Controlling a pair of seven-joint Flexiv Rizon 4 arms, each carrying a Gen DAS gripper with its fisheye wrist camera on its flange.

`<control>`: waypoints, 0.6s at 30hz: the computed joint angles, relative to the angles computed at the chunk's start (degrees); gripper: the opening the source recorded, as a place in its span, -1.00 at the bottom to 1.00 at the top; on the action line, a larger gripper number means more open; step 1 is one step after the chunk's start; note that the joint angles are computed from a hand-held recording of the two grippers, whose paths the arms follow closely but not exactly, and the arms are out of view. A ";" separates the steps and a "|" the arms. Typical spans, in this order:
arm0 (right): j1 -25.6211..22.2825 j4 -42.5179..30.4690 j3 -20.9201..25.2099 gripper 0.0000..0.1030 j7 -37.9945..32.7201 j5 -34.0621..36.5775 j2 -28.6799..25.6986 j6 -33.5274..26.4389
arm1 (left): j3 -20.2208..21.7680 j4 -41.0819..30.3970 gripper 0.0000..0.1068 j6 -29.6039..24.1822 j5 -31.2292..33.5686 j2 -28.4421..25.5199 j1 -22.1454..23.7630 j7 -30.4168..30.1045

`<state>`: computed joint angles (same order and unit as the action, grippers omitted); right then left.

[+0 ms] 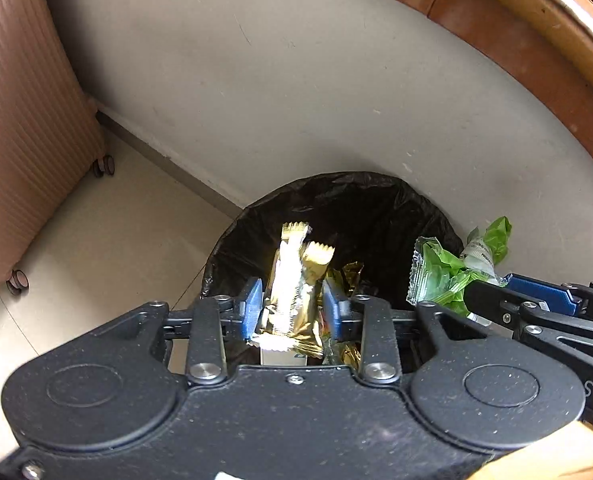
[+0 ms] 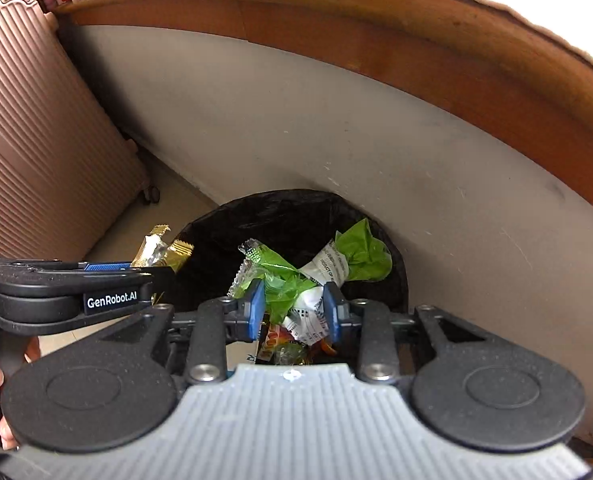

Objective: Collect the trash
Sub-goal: 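Open both grippers to drop the candy bars and green plastic into the bin, then move both open grippers back over the bed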

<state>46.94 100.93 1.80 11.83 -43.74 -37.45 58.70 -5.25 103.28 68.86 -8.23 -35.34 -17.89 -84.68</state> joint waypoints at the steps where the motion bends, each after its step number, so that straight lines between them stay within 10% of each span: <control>1: 0.00 -0.41 0.11 -0.13 -0.04 0.22 -0.20 -0.17 | 0.20 -0.23 -0.15 -0.12 0.20 -0.15 -0.26 -0.20; 8: -0.22 -0.18 -0.35 0.22 -0.33 -0.50 0.06 -0.04 | 2.07 -1.57 0.30 -0.13 2.67 -0.90 -1.85 -0.98; 18: -0.09 -1.58 -1.12 0.26 1.06 -1.35 0.13 -1.44 | 1.43 -3.05 0.37 -1.44 2.65 0.11 -0.25 0.33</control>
